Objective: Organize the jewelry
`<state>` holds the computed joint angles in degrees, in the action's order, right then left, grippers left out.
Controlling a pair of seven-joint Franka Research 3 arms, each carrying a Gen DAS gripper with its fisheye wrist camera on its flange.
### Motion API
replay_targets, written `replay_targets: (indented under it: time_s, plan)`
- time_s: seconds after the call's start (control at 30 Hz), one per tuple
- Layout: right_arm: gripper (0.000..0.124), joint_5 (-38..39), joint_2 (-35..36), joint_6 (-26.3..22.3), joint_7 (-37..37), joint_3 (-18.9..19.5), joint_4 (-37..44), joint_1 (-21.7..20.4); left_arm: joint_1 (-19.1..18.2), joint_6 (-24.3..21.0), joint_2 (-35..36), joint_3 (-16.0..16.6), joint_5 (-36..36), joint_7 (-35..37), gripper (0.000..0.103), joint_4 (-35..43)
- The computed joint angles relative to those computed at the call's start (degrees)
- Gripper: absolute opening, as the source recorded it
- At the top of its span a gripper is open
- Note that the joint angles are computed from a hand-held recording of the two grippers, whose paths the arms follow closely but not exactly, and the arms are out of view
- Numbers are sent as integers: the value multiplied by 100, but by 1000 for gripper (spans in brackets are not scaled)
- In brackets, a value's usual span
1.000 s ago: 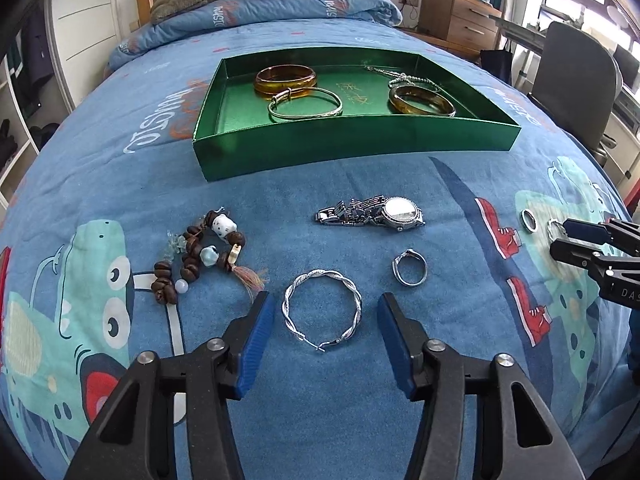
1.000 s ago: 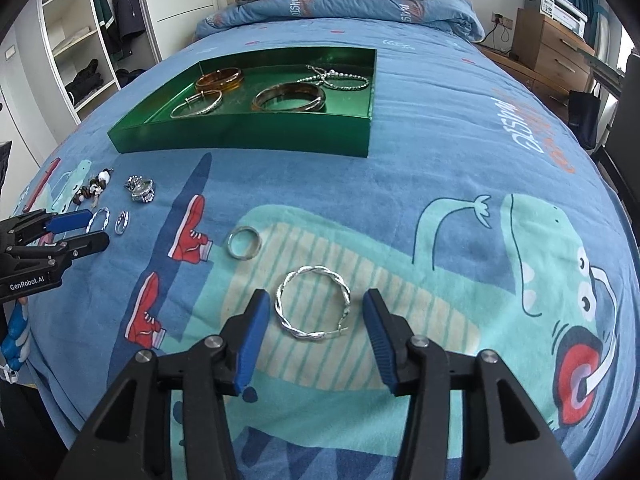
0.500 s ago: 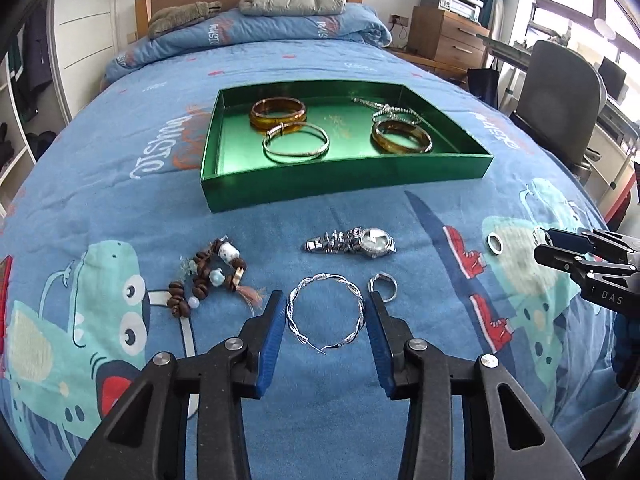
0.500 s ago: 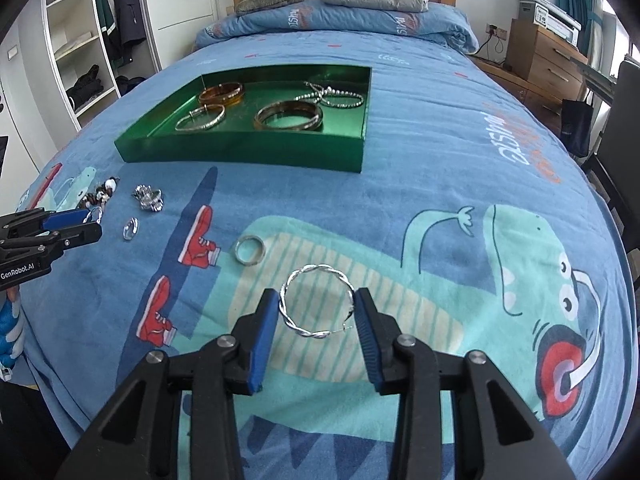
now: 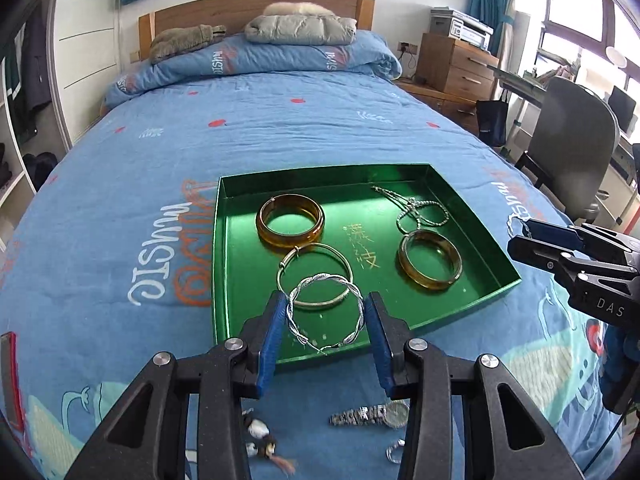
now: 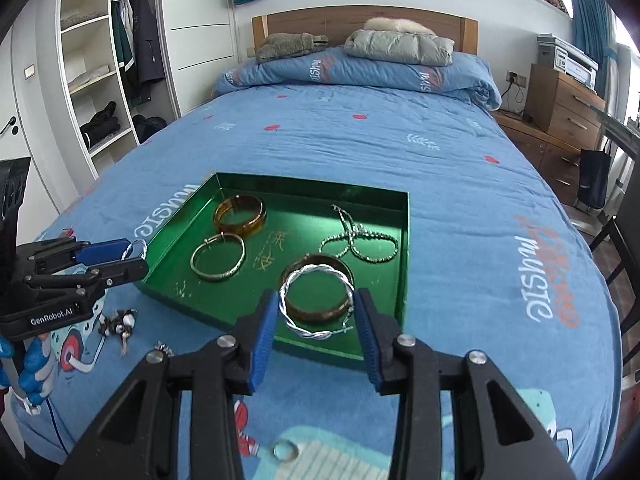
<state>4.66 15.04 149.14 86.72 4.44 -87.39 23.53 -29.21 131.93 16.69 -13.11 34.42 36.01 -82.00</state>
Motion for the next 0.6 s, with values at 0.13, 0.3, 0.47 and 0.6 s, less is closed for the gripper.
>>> replay_targets:
  time_s: [0.13,0.3,0.47,0.6]
  plan:
    - [37,-232,857,-585,198,-123,1079,120,8,-239,494,88,-108,146,40,544]
    - [37,-474,1501,-1113,375,-296,1793,247,-28,-415,825,225,-200,154,40,810]
    - [37,-611,1631,-1184,376,-356,1883,286,-30,-465,908,280,-259,105,40,789]
    - [38,-631,1655,-1218,332,-351,1924,292,-17,-338,821,286,-263,-25,41,569]
